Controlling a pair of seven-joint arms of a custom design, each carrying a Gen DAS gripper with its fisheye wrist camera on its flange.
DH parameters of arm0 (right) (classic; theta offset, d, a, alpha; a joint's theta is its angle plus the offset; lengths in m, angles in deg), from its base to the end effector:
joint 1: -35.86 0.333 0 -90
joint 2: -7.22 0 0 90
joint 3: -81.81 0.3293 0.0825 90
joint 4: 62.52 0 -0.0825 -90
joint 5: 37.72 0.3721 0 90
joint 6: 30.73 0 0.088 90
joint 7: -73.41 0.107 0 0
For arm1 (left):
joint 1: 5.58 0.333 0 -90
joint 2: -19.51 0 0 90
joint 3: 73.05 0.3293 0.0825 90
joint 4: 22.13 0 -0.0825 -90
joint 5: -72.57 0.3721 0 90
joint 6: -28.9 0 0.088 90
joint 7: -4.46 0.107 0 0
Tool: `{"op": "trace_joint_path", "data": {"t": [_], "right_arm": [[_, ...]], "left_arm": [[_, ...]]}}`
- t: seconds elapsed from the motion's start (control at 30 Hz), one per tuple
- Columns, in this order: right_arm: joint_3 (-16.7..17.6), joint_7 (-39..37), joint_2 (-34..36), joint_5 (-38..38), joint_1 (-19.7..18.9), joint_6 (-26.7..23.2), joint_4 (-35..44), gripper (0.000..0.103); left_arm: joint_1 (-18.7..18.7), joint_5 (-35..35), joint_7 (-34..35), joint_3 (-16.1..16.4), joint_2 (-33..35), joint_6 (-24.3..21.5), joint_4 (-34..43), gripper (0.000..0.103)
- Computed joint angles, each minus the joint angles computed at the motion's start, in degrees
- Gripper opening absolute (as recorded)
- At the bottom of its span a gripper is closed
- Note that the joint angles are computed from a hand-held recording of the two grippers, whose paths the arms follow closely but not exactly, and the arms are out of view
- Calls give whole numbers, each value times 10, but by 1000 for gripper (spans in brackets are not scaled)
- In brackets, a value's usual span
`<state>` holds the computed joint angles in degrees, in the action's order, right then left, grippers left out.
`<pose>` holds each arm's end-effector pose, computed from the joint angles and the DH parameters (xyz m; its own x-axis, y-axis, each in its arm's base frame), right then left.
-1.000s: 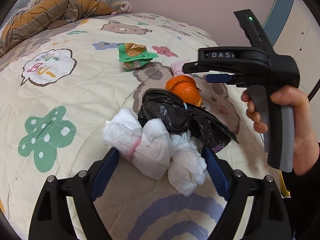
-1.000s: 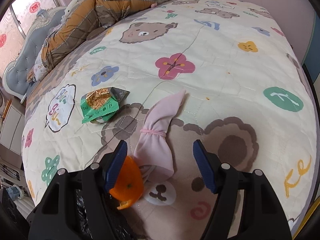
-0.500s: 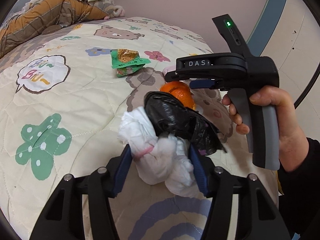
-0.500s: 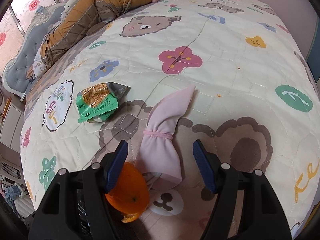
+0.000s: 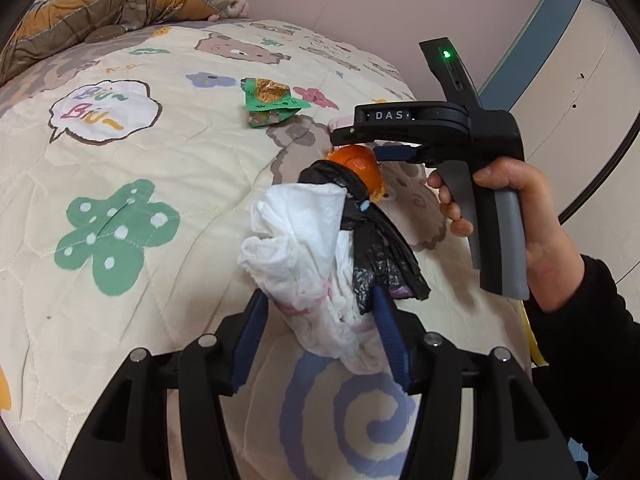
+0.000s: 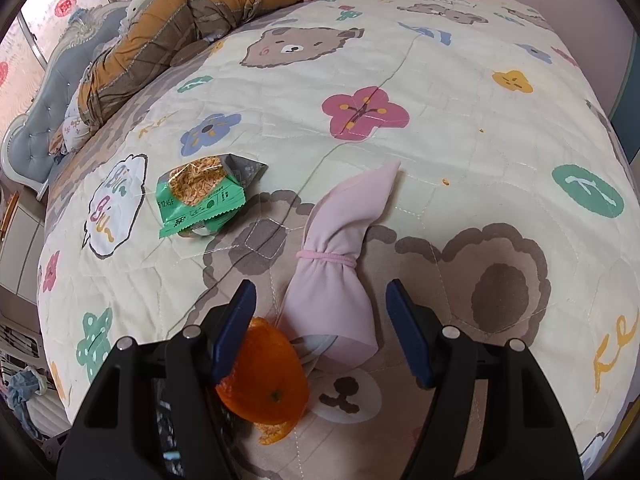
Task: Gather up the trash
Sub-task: 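Grasp the white tissue bundle with the left tool while the right tool grasps the pink cloth bow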
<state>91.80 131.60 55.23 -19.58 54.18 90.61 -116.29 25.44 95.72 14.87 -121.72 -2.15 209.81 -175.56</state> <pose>0.7239 0.3394 0.4347 0.7689 -0.6049 -0.2069 -0.6198 -0.6260 -0.4732 0.4036 -0.1732 0.4089 0.4092 -0.8267 0.3861 -0.5860 -0.5624 -0.5833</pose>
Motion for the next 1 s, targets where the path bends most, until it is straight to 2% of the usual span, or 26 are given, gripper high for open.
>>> {"op": "trace_joint_path", "data": {"t": [0.23,0.33,0.43,0.5,0.6,0.67,0.8,0.9,0.97,1.0], "right_arm": [[-2,8,2,-5,5,-4,5,65],[-2,5,-4,-8,7,4,-7,65],[-1,8,-3,-7,7,0,-3,65],[-1,8,-4,-7,7,3,-4,65],[-1,4,-8,-7,7,5,-7,65],[-2,4,-9,-9,7,9,-8,65],[-2,12,2,-8,6,-3,12,64],[-4,9,7,-13,8,-9,19,55],[-4,12,14,-14,9,-18,28,50],[-4,14,18,-14,10,-23,35,48]], "left_arm": [[-39,3,-1,23,-16,-12,-16,50],[-36,-8,-11,18,-47,3,-34,50],[-46,-30,-8,32,-62,17,-47,56],[-40,-46,-4,33,-67,28,-54,57],[-36,-74,2,36,-61,75,-71,58],[-23,-90,10,22,-57,56,-65,58],[-14,-123,26,23,-25,101,-73,57],[2,-147,39,9,-10,116,-71,43],[9,-161,51,3,1,127,-69,29],[14,-169,57,-3,4,130,-66,29]]}}
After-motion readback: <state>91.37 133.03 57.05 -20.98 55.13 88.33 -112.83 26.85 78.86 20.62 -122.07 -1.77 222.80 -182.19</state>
